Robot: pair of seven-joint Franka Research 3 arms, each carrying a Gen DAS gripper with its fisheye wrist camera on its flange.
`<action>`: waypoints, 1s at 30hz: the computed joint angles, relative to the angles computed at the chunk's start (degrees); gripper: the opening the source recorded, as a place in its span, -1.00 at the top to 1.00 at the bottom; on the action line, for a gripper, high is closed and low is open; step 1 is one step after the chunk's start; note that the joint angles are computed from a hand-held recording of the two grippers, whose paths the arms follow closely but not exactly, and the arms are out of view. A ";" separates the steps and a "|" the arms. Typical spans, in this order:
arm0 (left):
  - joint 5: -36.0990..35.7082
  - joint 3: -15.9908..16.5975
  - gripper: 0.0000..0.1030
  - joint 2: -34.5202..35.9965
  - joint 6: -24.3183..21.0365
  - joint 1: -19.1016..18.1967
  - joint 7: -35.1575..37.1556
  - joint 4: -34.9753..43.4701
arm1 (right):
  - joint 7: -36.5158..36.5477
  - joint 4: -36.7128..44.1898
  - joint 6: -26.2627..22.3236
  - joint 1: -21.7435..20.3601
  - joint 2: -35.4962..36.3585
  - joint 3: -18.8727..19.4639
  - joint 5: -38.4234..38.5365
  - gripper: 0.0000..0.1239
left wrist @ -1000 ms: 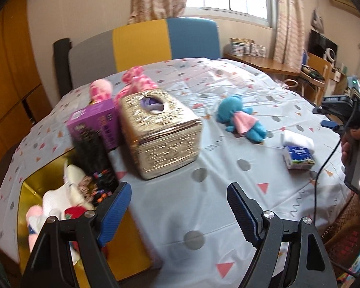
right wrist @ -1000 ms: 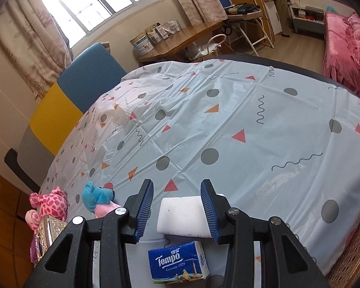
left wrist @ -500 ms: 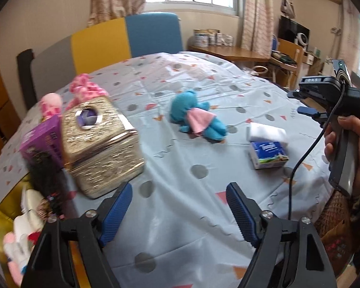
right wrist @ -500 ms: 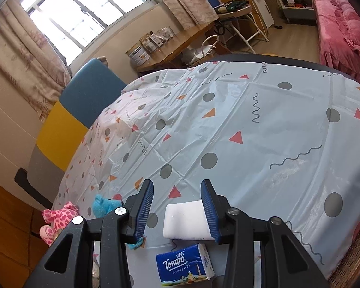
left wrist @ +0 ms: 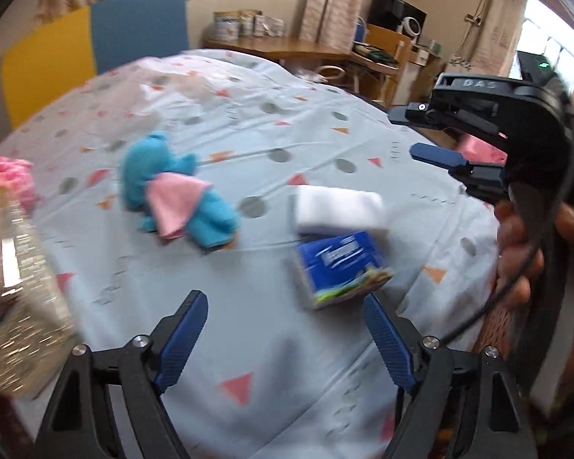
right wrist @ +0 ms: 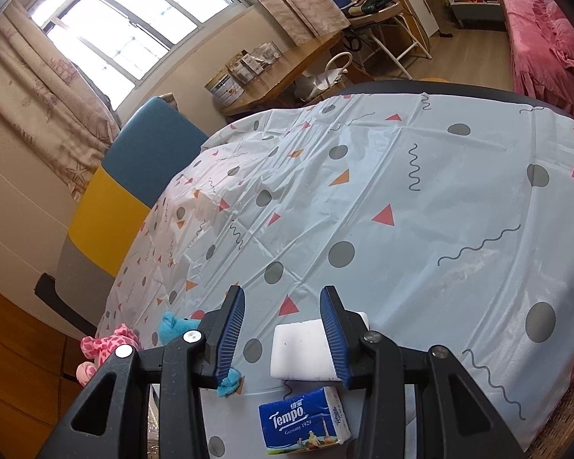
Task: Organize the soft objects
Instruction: 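Grasp the blue Tempo tissue pack with the left tool while the right tool grasps the white sponge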
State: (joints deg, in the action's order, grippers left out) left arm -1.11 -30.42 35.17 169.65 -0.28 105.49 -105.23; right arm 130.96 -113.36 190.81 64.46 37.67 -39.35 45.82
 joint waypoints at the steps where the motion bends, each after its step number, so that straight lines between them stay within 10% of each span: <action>1: -0.76 -1.96 -0.64 2.22 -2.55 0.84 1.01 2.69 | -0.03 -0.19 0.74 -0.16 -0.16 0.29 -0.02 0.34; 14: -0.39 8.93 -0.67 13.34 -17.26 -14.46 -7.65 23.39 | -6.37 0.36 6.14 -5.98 -2.06 7.88 7.38 0.06; 20: 2.53 9.33 -0.46 10.33 -10.18 -12.79 -7.54 16.31 | -10.37 1.81 4.62 -8.77 -2.43 10.98 10.06 0.06; 24: 2.85 7.98 -0.47 6.85 -6.68 -8.85 -6.15 9.43 | -11.37 5.00 -6.41 -5.44 -0.03 4.91 7.40 0.06; 30: 1.91 5.41 -0.47 2.65 -0.50 -2.03 -5.22 0.00 | -24.23 19.93 -33.84 -15.58 3.00 8.12 -12.09 -0.05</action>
State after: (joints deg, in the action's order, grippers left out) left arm 0.80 -25.00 37.83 169.15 -2.31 100.27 -105.23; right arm 106.72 -93.43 156.97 48.88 40.67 -31.23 33.74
